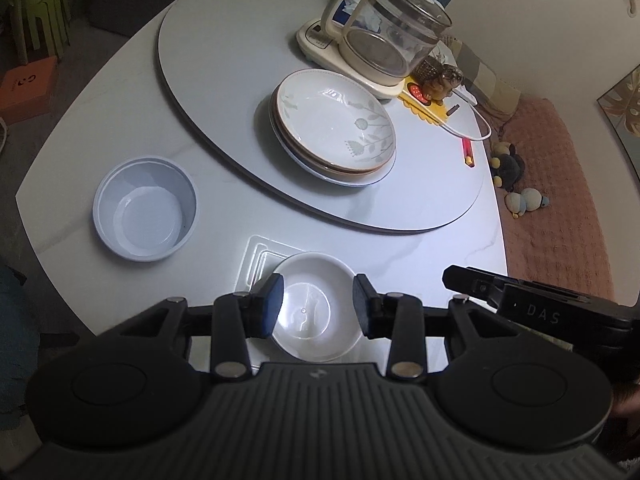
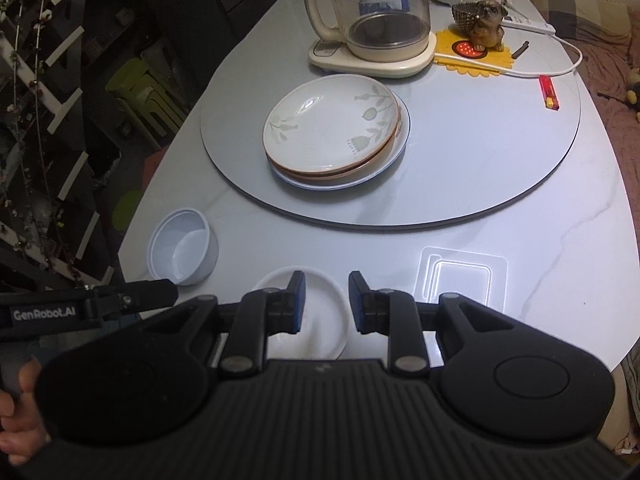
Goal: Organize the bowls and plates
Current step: 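Lower the deep white bowl into the shallow bowl and open both grippers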
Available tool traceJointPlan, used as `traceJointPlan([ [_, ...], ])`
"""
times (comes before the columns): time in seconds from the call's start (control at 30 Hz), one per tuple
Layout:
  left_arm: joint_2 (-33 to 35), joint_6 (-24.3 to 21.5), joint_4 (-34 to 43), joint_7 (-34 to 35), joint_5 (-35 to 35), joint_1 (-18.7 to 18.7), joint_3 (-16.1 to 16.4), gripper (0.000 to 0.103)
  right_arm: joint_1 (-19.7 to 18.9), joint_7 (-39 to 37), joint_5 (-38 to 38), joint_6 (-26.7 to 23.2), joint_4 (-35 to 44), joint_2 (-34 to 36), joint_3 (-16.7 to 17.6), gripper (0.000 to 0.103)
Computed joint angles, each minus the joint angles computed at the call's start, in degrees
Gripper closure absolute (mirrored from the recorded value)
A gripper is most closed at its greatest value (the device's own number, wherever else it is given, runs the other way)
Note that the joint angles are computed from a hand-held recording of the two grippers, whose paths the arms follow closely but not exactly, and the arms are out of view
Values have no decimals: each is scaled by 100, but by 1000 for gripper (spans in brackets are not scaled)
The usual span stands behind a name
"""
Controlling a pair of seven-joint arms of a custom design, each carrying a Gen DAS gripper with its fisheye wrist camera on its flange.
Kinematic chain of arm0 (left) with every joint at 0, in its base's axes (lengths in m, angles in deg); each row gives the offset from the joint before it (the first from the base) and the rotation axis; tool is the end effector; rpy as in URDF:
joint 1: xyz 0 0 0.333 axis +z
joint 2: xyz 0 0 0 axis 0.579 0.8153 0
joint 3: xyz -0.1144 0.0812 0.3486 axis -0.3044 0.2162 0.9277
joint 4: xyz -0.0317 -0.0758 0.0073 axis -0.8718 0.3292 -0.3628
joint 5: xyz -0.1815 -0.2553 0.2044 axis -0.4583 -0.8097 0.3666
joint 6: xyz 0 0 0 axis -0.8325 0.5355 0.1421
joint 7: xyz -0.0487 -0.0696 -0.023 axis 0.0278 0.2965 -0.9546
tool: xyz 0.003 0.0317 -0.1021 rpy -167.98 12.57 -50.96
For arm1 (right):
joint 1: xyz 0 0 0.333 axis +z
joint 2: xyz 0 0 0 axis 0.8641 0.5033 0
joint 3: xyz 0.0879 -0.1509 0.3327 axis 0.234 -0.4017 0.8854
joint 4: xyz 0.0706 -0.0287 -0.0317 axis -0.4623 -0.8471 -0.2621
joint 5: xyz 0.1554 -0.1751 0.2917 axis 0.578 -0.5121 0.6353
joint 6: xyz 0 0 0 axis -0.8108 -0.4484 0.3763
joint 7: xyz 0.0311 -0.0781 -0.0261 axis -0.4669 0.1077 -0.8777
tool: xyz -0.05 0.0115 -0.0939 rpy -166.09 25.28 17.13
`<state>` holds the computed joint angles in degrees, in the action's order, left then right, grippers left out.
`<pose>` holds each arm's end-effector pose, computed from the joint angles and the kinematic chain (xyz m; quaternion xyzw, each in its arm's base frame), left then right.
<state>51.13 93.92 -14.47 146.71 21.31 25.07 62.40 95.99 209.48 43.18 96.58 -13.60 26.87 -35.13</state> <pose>0.6992 -0.2662 0.4966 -0.6838 0.6674 -0.2949 0.0067 0.6941 0.4972 0.4973 -0.6632 0.6970 -0.0845 0.2592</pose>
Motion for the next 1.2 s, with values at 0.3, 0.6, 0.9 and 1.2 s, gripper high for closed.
traceJointPlan([
  [0.3,-820,695,-905,-965,536,-417,277,61,20,155,-426,1462,-2563,-1528,-6,75],
  [0.6,-1459,919,-1664,-2140,1552,-816,436,54,-8,395,-820,2405,-4120,-2425,57,60],
  [0.9,-1841,724,-2051,-3402,2636,-1060,429,27,-69,637,-1136,3030,-5227,-3025,94,21],
  [1.2,-1985,678,-2139,-3932,3191,-1020,344,24,-142,487,-1143,3351,-5390,-3078,189,21],
])
